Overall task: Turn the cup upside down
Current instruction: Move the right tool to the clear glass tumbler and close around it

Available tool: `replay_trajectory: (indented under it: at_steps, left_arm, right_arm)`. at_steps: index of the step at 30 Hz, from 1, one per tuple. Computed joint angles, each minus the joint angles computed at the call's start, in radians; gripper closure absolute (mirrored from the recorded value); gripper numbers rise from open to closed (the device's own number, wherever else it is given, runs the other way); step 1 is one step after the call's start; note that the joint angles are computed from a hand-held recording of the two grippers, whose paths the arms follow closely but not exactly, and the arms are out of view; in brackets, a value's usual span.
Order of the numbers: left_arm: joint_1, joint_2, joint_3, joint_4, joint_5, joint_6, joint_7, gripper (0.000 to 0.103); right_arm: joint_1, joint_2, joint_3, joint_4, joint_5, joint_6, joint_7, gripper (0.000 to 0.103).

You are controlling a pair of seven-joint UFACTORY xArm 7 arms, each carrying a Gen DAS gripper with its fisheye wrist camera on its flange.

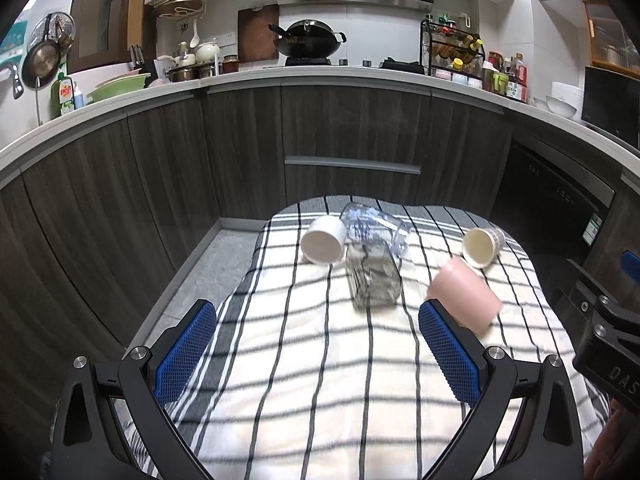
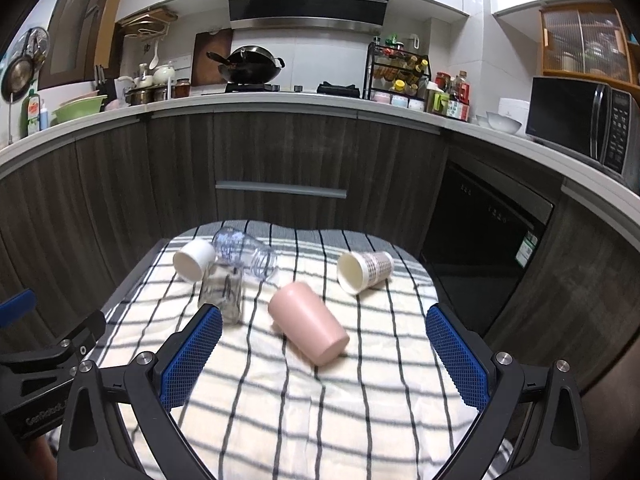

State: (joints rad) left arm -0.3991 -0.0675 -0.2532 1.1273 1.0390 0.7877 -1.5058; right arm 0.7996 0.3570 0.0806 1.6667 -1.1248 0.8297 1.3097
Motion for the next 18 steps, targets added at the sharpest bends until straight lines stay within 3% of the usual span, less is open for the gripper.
replay_trajectory:
  at_steps: [11, 18]
  left_arm:
    - [-0.036, 0.294, 0.125, 0.283, 0.033, -0.091, 0.045, 0.000]
    - [-0.074, 0.506, 0.198, 0.481, -0.080, -0.130, 0.136, 0.000]
  right_arm:
    - [0.005, 0.171, -0.088, 0.218, 0.047, 0.006, -0.120, 0.001]
    - [-0.012, 0.251, -0.152, 0.307, 0.105, 0.004, -0.152, 0.001]
